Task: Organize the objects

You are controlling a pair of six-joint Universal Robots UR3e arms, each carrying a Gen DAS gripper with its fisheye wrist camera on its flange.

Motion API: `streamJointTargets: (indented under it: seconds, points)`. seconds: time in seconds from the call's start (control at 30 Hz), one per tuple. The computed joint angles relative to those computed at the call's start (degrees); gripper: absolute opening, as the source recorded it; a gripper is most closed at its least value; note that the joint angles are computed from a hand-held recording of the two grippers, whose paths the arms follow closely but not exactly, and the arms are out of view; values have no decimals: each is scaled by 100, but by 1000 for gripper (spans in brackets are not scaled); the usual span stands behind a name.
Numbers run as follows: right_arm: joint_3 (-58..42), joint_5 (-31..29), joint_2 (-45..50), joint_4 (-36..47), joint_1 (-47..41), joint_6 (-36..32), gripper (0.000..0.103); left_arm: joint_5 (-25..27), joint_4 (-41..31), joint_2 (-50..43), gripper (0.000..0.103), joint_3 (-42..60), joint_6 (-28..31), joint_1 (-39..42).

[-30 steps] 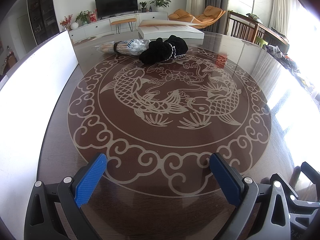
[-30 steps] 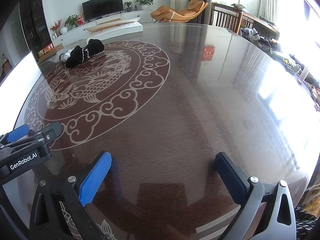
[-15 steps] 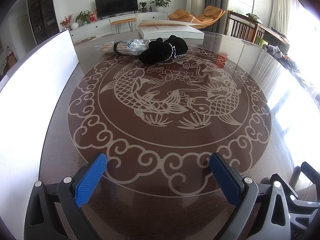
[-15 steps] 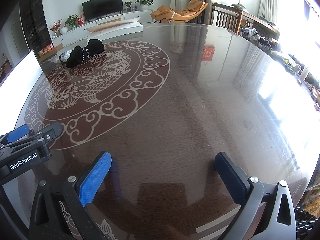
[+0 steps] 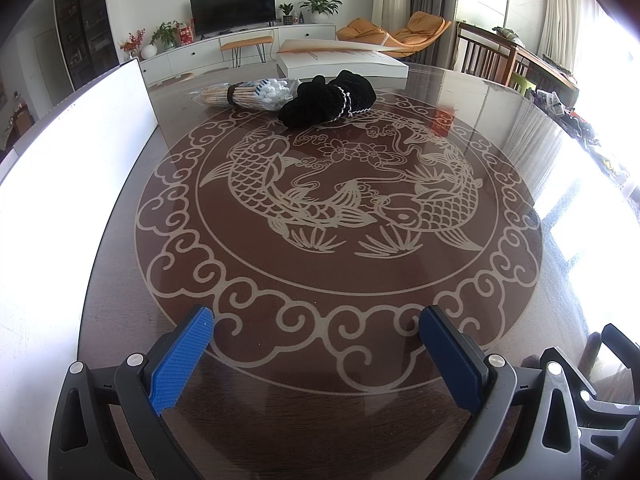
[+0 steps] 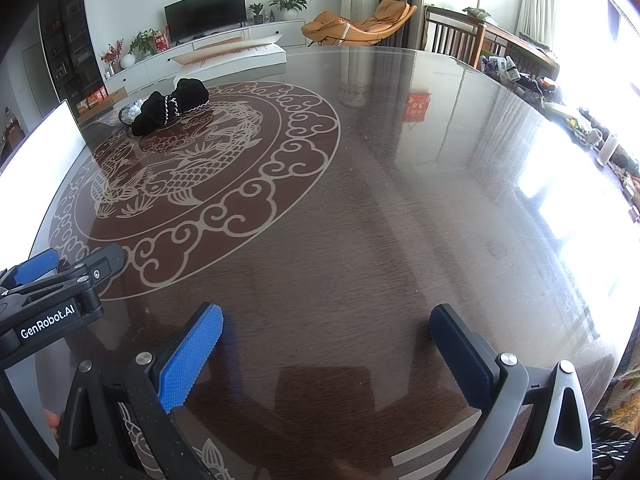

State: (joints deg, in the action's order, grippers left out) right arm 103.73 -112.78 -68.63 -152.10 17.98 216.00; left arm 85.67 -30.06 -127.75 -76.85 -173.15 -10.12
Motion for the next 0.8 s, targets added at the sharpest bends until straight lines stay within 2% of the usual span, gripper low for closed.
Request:
streamJointTargets:
  seconds: [0.27, 0.43, 0.8]
  points:
    - [16, 1, -10, -6, -8, -7, 103, -28, -1, 2, 103, -8, 24, 11]
    - [-1, -3, 2, -1, 9, 6, 103, -351, -307, 249, 103, -210, 575, 217]
    - [9, 1, -1, -13, 4, 3, 103, -694, -112, 757, 103, -1020, 1192, 512]
